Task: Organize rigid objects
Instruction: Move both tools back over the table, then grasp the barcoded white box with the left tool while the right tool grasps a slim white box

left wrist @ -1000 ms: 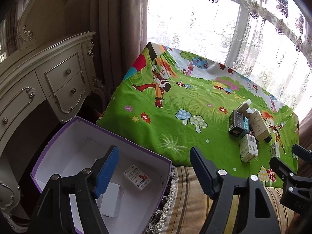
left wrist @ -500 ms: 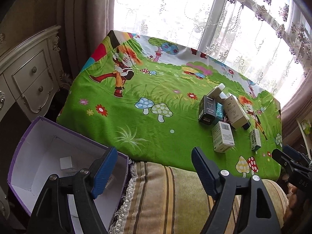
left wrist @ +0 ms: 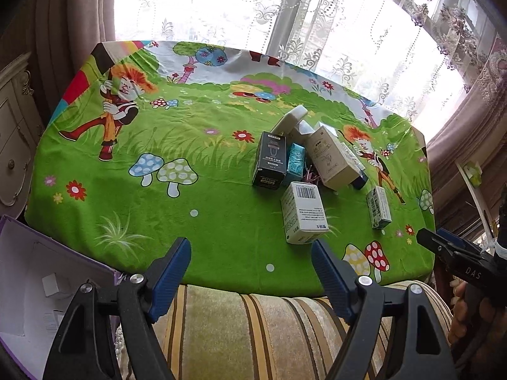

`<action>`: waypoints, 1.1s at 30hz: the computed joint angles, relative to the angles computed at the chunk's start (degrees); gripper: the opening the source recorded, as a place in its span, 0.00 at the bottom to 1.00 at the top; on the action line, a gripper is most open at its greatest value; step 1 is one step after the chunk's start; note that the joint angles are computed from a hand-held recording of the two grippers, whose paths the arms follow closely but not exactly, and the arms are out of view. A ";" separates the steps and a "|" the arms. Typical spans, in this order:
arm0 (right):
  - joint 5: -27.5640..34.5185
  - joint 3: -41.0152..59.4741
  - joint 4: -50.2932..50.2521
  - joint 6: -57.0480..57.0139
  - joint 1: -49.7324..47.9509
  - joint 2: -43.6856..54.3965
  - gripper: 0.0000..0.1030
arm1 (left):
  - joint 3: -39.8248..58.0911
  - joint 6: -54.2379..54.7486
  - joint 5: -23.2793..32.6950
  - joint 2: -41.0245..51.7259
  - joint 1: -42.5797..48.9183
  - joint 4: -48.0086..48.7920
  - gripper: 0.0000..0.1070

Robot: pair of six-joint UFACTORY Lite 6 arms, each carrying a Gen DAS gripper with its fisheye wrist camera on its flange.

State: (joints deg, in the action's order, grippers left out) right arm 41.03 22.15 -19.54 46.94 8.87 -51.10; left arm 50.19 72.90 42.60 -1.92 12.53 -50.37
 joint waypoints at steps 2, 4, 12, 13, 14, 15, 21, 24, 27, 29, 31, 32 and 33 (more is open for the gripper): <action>-2.27 -0.51 4.43 -5.77 -4.65 0.95 0.89 | 0.48 -2.15 -1.33 1.01 -2.50 0.60 0.74; -4.33 -0.61 8.42 -11.21 -8.76 2.44 0.89 | 0.84 -3.83 -2.37 1.87 -4.98 0.91 0.74; -11.83 2.27 10.25 -16.80 -15.15 12.81 0.89 | 3.01 -11.64 -7.79 5.87 -15.62 3.20 0.74; -12.71 2.48 10.92 -17.72 -15.84 13.89 0.89 | 3.57 -13.18 -8.52 6.76 -16.84 4.08 0.74; -13.86 2.70 11.67 -18.78 -16.48 15.28 0.89 | 4.15 -14.75 -9.13 7.73 -18.01 5.10 0.74; -14.86 2.90 12.28 -19.79 -17.02 16.72 0.89 | 4.58 -16.41 -9.91 8.55 -19.19 6.31 0.74; -19.88 3.21 15.57 -24.46 -19.60 23.24 0.89 | 7.54 -23.51 -12.49 13.67 -24.28 10.53 0.74; -21.96 3.67 17.66 -27.29 -21.05 26.16 0.88 | 9.15 -28.11 -14.89 16.23 -26.16 13.95 0.73; -23.95 4.21 21.42 -31.88 -22.69 29.16 0.87 | 10.65 -29.37 -15.60 18.45 -27.12 14.52 0.71; -25.06 4.61 23.33 -34.14 -23.50 31.26 0.84 | 11.34 -29.78 -16.13 19.53 -27.81 14.74 0.69; -25.89 4.97 27.26 -38.62 -24.47 33.09 0.80 | 11.97 -30.61 -16.57 20.55 -28.49 15.22 0.67; -26.20 5.13 28.15 -39.62 -24.72 33.87 0.78 | 12.37 -30.82 -16.66 21.21 -28.66 15.32 0.66; -26.44 5.29 29.96 -41.63 -25.13 34.61 0.76 | 12.63 -30.59 -16.52 21.74 -28.66 15.01 0.66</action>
